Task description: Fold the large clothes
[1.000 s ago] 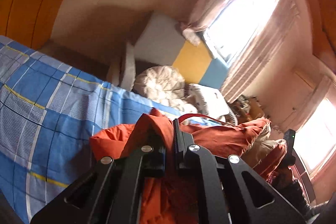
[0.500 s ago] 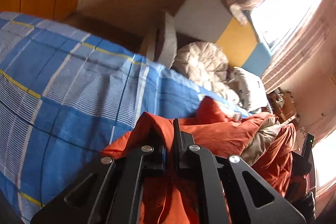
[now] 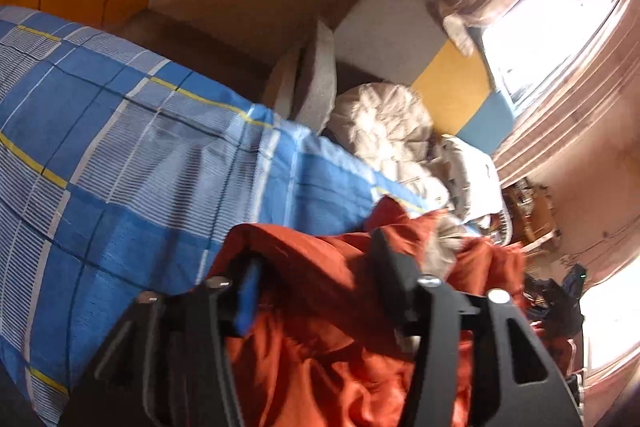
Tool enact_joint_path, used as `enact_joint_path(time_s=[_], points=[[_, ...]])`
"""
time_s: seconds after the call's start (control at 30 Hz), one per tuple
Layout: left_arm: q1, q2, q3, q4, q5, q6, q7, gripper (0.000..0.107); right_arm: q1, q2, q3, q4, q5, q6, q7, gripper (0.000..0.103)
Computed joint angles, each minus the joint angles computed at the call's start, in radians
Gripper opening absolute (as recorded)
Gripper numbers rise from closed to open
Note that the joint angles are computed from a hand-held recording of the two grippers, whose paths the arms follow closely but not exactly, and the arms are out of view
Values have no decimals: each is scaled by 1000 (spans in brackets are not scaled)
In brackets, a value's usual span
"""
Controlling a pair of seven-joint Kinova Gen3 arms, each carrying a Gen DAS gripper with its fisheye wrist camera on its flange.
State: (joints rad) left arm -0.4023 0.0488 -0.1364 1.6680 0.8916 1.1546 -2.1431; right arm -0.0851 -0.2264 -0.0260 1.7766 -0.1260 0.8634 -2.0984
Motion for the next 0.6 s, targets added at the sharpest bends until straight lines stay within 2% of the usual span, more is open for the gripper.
enact_joint_path(time_s=[0.07,0.13,0.2,0.27,0.33,0.4,0.47,0.6], points=[[-2,-2,-2,-8,2,13,-5,60,12,-30,-15,8,23,-13,-25,82],[-12,-8,-10,-3,24,30,-17,66,12,-65,-8,22,25,-22,-27,83],[-34,-13,-17,12,71,59,-61,78,14,-106,5,43,18,-16,-15,83],[-37,-13,-29,10,85,80,-78,81,8,-150,24,76,5,-8,10,83],[-50,-12,-48,19,129,121,-118,93,5,-198,38,111,-9,14,32,83],[-108,-3,-37,23,200,177,-134,95,4,-241,37,147,-14,40,48,83],[-126,8,-49,-9,218,198,-92,96,8,-281,22,184,-17,66,49,83],[-110,-18,-60,-50,116,178,-76,96,7,-354,-1,248,-32,91,44,83]])
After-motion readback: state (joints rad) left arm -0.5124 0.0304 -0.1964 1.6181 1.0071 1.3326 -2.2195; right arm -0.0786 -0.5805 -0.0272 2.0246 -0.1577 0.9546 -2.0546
